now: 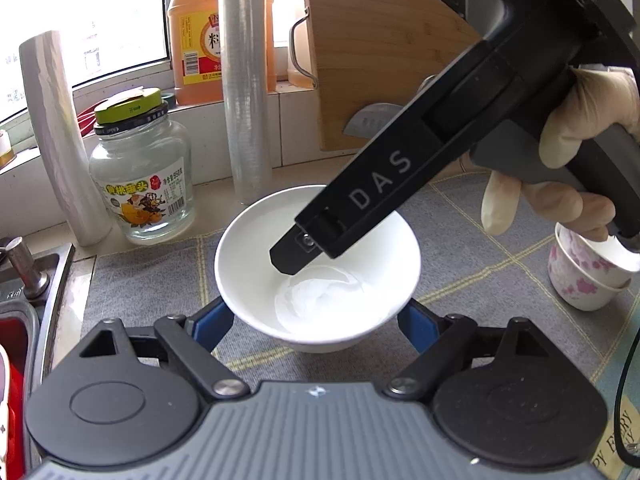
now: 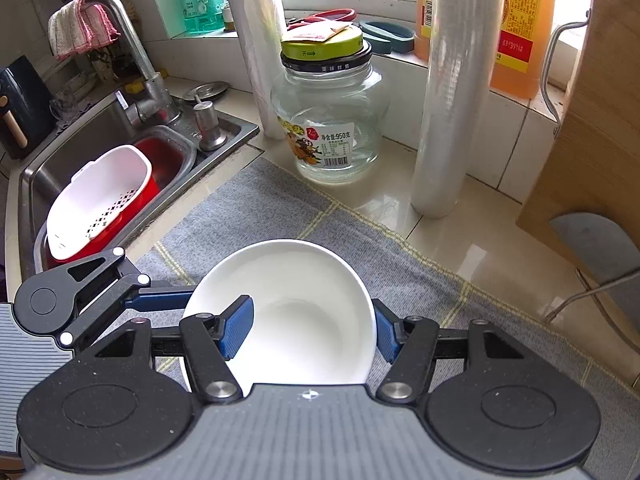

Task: Organize plates and bowls
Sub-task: 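Lift the last bowl and carry it toward the bowl stack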

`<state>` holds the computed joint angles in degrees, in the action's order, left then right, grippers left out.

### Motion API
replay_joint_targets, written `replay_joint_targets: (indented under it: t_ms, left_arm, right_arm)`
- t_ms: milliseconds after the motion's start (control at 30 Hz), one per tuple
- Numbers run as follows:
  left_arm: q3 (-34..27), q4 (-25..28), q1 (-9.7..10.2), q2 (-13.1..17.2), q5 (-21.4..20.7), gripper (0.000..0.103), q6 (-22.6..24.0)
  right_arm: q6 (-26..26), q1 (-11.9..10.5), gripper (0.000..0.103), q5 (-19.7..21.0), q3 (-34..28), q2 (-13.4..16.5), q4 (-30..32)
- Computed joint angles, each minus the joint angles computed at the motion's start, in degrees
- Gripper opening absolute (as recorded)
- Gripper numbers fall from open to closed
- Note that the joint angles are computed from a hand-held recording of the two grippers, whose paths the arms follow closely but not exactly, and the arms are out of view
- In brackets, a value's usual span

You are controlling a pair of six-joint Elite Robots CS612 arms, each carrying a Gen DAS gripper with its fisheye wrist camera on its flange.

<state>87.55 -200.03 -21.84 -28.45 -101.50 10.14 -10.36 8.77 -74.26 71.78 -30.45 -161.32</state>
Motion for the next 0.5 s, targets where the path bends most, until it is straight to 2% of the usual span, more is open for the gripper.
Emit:
replay_joint_targets:
  t_ms: [500]
  left_arm:
    - [8.4,-1.1,-1.73,-4.6,-0.5,0.088,4.5]
  right_arm:
    - [2.4,-0.2,0.068,0.5,12.0,-5.8,-7.2]
